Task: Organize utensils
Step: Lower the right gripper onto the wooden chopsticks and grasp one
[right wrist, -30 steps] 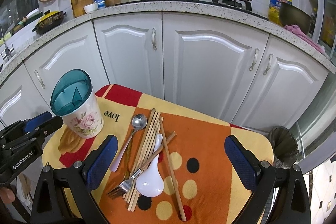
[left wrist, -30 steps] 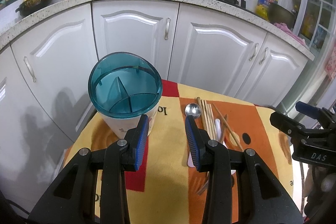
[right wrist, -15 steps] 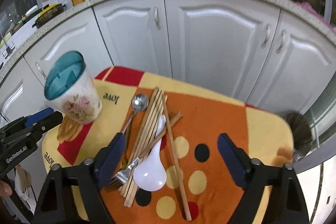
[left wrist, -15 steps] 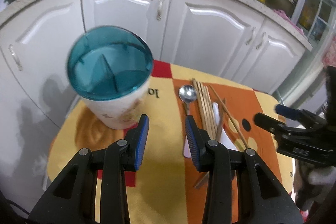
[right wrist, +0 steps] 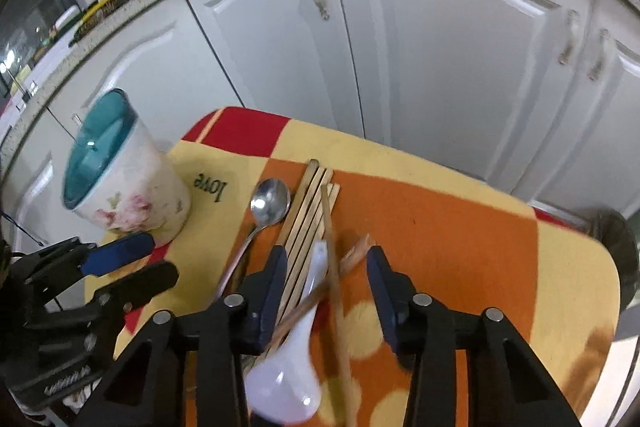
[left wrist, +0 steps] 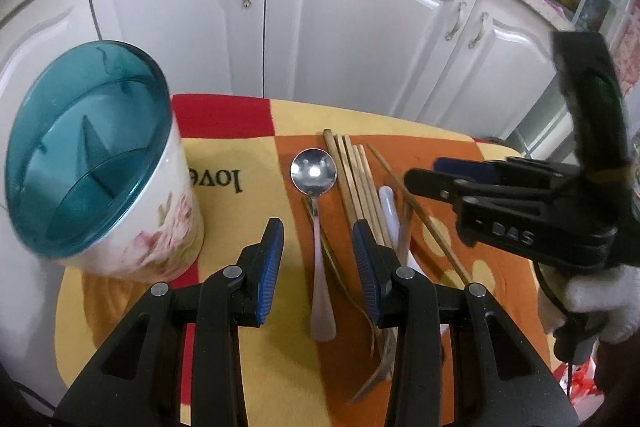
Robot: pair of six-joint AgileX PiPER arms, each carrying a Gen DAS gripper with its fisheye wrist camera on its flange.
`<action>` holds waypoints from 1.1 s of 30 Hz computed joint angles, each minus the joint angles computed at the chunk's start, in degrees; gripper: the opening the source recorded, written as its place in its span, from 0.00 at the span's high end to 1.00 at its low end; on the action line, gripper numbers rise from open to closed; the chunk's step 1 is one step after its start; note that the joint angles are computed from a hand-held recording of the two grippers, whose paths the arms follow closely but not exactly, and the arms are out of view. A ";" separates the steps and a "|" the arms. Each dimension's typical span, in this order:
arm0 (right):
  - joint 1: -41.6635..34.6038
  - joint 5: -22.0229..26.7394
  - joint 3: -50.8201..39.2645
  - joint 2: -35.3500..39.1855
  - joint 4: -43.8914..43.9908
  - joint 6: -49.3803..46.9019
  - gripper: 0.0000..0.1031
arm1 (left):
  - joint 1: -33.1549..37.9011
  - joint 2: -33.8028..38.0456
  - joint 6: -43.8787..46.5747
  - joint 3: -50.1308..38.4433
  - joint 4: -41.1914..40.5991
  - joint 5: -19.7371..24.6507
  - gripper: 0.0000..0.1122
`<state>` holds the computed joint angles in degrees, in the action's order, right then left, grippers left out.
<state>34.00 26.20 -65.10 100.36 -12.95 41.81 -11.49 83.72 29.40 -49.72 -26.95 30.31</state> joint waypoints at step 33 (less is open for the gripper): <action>-12.11 -10.12 15.65 -8.86 50.06 -49.33 0.95 | -7.31 20.21 -17.65 -19.55 19.52 3.29 0.69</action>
